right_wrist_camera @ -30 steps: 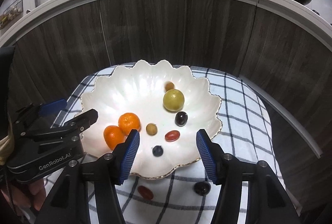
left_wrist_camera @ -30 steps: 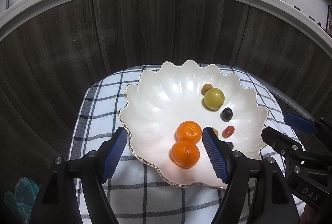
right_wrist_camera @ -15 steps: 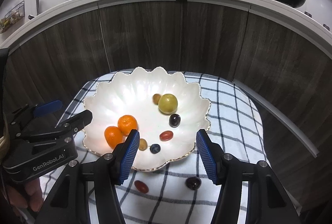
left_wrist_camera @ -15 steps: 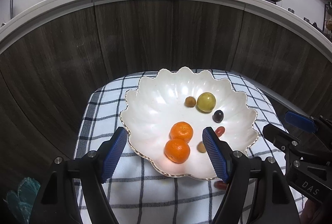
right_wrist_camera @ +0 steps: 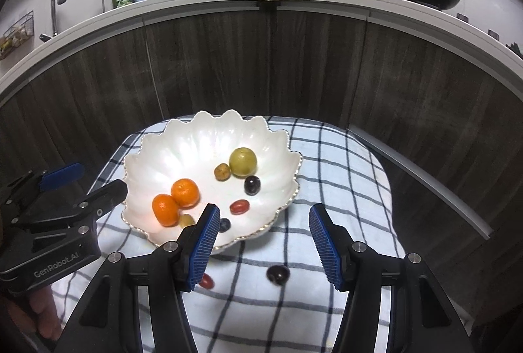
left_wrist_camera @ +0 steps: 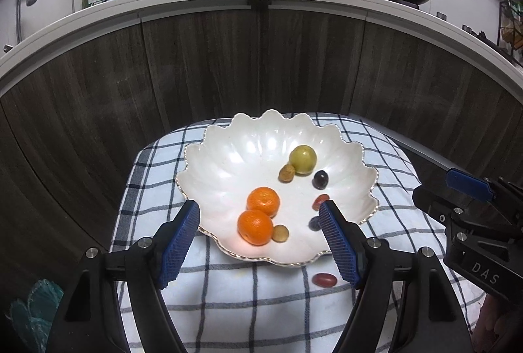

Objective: Organize fruits
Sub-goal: 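Withdraw both open grippers from the bowl toward the red tomato and dark plum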

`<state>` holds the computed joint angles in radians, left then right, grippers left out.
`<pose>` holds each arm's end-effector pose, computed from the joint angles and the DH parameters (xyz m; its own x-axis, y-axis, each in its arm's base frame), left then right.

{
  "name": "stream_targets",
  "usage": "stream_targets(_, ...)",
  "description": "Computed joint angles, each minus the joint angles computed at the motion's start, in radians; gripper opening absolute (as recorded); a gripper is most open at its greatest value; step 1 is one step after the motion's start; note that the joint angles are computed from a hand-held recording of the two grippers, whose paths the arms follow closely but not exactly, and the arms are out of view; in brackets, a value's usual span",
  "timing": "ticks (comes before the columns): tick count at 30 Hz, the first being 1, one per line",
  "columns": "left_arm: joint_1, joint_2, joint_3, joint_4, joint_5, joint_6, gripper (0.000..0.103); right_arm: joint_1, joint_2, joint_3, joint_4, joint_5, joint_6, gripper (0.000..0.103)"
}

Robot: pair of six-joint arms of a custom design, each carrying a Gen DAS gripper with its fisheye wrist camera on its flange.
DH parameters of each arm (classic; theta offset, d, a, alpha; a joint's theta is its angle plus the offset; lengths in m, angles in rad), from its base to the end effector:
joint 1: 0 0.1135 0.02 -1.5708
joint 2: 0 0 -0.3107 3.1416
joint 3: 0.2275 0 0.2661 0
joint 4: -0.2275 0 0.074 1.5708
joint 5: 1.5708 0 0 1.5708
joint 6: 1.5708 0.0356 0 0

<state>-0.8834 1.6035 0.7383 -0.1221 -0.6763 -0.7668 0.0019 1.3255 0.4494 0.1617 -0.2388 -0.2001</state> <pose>0.2076 -0.2178 0.1807 -0.6478 -0.0638 -0.7592 -0.0909 0.9958 -0.0061 0.2386 0.0089 0.1830 -0.6062 -0.1943 -0.7712 -0.3072 0.9517 0.0017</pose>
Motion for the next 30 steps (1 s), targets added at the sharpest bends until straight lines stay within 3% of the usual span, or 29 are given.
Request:
stream_targets(25,-0.115,0.051,0.047,-0.079,-0.037,-0.098,0.075,-0.167,-0.044,-0.073,-0.005,-0.109,-0.094,0.058)
stream_targets(30,-0.122,0.074,0.047,-0.079,-0.022,-0.121,0.082,-0.179,-0.023,-0.082,0.008,-0.113,-0.103,0.058)
